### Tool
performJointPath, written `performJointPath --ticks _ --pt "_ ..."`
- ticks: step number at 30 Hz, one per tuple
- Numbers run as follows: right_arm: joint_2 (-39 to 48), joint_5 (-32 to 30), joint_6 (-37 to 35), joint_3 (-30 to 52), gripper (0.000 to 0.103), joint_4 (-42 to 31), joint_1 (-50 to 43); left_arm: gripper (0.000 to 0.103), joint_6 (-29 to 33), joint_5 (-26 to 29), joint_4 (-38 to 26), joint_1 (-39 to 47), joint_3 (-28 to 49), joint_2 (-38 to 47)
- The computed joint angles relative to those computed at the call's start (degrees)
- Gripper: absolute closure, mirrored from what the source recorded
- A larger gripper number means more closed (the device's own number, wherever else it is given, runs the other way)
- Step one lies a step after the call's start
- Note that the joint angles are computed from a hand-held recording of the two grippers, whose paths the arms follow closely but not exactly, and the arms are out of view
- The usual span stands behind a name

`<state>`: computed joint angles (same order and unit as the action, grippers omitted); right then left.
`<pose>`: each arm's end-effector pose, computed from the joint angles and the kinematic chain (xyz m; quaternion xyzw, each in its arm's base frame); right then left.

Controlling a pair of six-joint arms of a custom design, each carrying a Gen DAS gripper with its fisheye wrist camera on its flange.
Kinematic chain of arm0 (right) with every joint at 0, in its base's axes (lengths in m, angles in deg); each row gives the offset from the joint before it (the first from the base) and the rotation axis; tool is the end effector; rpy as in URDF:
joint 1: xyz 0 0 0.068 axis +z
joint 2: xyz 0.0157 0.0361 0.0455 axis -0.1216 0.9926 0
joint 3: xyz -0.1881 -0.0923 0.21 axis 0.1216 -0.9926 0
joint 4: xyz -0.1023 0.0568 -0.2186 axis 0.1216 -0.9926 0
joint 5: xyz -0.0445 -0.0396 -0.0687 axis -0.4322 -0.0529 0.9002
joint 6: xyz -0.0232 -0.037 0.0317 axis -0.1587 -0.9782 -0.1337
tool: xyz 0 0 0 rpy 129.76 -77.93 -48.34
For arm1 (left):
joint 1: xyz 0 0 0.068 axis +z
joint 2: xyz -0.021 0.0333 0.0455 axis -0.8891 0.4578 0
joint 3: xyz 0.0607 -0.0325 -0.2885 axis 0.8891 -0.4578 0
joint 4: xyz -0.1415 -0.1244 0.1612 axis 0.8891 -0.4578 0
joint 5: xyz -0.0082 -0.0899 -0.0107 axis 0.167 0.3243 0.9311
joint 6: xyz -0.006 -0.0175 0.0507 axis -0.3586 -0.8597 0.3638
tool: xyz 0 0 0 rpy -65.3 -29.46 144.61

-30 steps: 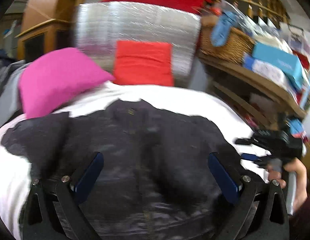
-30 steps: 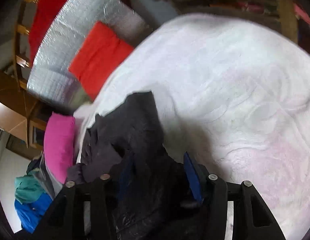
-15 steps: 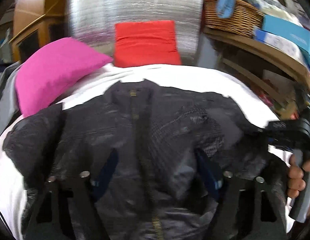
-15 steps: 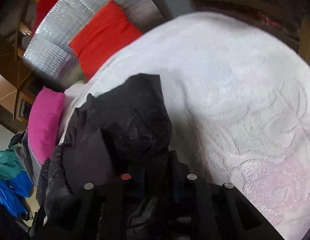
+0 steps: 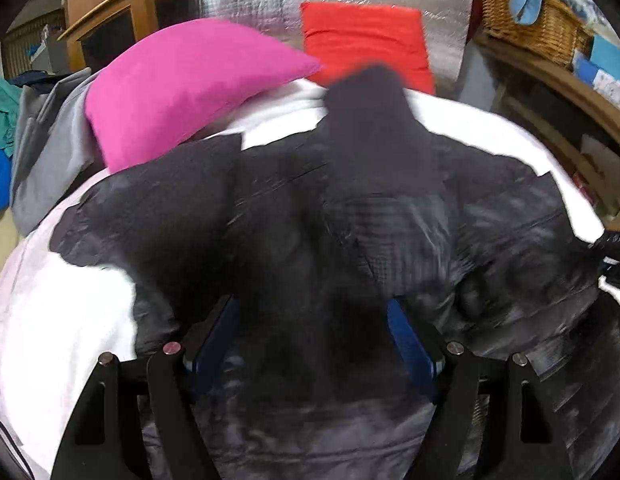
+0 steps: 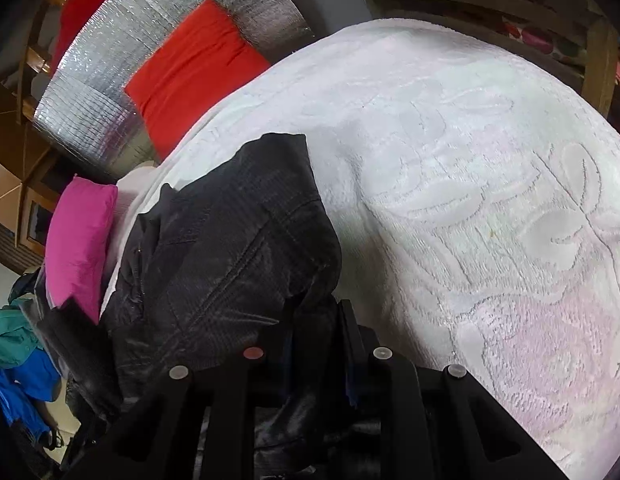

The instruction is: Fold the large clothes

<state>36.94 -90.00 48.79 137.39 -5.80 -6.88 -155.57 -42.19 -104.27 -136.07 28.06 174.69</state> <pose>0.2748 0.0116 0.2539 0.0809 0.9506 0.1822 0.2380 0.0857 -0.2096 0.2606 -0.1777 0.9288 0.0498 0.3214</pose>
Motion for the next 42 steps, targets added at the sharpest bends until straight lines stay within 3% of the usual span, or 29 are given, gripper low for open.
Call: performJointPath --ticks 5,9,12,14,18,20,23,25,26,30,34,36,39,42 --pt "0.6 -0.4 0.7 0.2 0.082 -0.2 -0.3 0.024 -4.8 0.4 0.3 -3.2 -4.4 -7.1" --pt "1.1 -2.3 1.3 0.5 0.079 -0.7 -1.4 0.024 -7.4 -0.6 5.2 -3.2 -9.3 -14.3" --pt "1.3 -4.3 1.4 0.5 0.078 -1.0 -2.6 0.024 -4.7 2.3 13.1 1.0 -14.0 -18.7" --pt "1.3 -5.2 1.2 0.6 0.072 -1.3 -3.2 0.024 -2.4 4.7 20.0 4.3 -17.9 -20.9" --pt "1.1 -9.1 1.0 0.5 0.045 -0.9 -4.6 0.024 -3.3 5.6 30.0 6.8 -22.6 -23.1" --pt "0.7 -9.2 0.8 0.2 0.043 -0.4 -4.4 0.03 -4.3 4.6 33.4 7.2 -24.4 -24.1" --pt "0.9 -7.5 0.2 0.0 0.043 0.1 -3.4 0.055 -1.9 4.1 36.1 8.7 -24.7 -23.2" --pt "1.4 -4.9 -0.7 0.1 0.056 0.2 -2.0 0.057 -0.2 3.7 35.2 9.7 -22.7 -19.8" --pt "1.6 -2.5 -1.7 0.2 0.067 0.1 -0.8 0.058 0.2 3.2 34.2 9.8 -21.7 -18.3" --pt "-0.8 2.0 -1.8 -0.8 0.083 2.3 1.9 0.067 3.1 1.4 29.0 10.5 -17.2 -13.6" --pt "-3.8 4.9 -1.3 -2.0 0.088 5.7 2.6 0.067 4.3 -0.2 25.1 10.1 -14.8 -11.7" --pt "-2.0 6.1 -1.7 -1.3 0.088 4.6 2.9 0.065 6.2 2.5 24.9 11.5 -14.8 -10.2" --pt "2.7 2.6 -0.9 0.7 0.085 1.9 0.9 0.062 8.9 9.1 29.0 14.7 -17.6 -9.6" --pt "2.6 -0.9 -0.6 1.9 0.08 0.6 -1.2 0.056 7.6 9.7 28.9 15.2 -18.2 -11.7"
